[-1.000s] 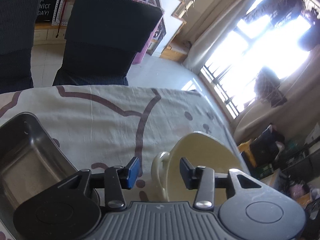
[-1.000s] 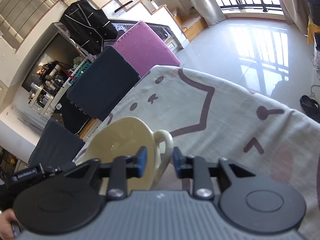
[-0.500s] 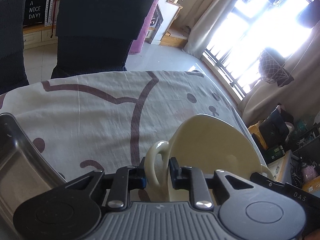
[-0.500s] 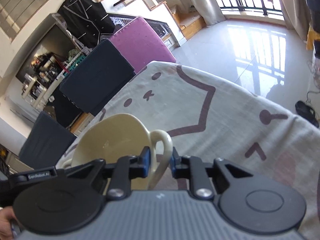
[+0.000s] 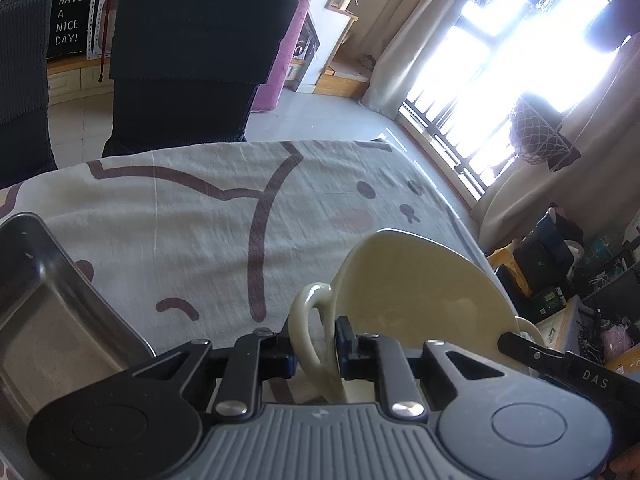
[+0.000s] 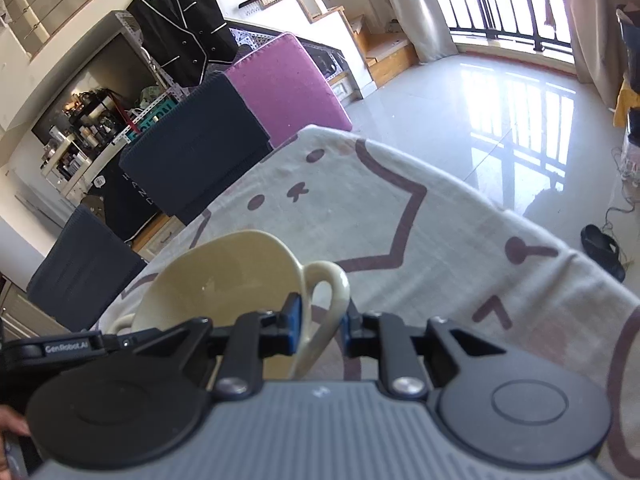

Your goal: Organize plates and bowls

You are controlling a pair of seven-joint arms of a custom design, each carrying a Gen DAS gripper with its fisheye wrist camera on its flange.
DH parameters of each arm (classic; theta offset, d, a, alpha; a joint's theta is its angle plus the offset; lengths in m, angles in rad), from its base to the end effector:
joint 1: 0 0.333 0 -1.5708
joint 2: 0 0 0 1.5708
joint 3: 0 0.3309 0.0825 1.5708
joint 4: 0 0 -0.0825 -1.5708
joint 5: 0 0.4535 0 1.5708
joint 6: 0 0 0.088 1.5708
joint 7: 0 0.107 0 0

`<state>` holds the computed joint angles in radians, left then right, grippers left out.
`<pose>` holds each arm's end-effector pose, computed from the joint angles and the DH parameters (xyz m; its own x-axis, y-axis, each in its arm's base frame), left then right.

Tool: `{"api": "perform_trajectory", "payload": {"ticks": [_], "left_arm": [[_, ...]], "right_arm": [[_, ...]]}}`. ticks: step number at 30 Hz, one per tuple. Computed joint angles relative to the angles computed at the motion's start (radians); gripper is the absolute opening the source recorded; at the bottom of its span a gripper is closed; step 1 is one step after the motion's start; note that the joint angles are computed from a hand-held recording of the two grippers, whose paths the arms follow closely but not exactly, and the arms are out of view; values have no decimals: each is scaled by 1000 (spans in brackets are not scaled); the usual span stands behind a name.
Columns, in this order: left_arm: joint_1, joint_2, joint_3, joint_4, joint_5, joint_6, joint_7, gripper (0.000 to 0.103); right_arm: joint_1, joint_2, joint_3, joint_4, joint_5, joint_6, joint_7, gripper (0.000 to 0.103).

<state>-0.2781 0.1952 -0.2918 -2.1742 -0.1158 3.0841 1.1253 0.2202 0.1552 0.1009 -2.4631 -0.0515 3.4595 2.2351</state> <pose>0.5605 -0.3423 0.3555 -0.1078 -0.9088 0.4030 -0.8392 -0.1342 -0.5271 0.5381 0.1853 0.2903 -0.1012 -0.8863 -0.4519 -0.7075 0.3835 -0.5937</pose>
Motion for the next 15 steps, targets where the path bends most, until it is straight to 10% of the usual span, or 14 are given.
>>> {"api": "perform_trajectory", "payload": {"ticks": [11, 15], "left_arm": [[-30, -145, 0, -101, 2, 61, -32, 19], [-52, -188, 35, -133, 177, 69, -193, 19]], "right_arm": [[11, -118, -18, -84, -34, 52, -6, 22], [28, -161, -31, -133, -29, 94, -24, 22]]}}
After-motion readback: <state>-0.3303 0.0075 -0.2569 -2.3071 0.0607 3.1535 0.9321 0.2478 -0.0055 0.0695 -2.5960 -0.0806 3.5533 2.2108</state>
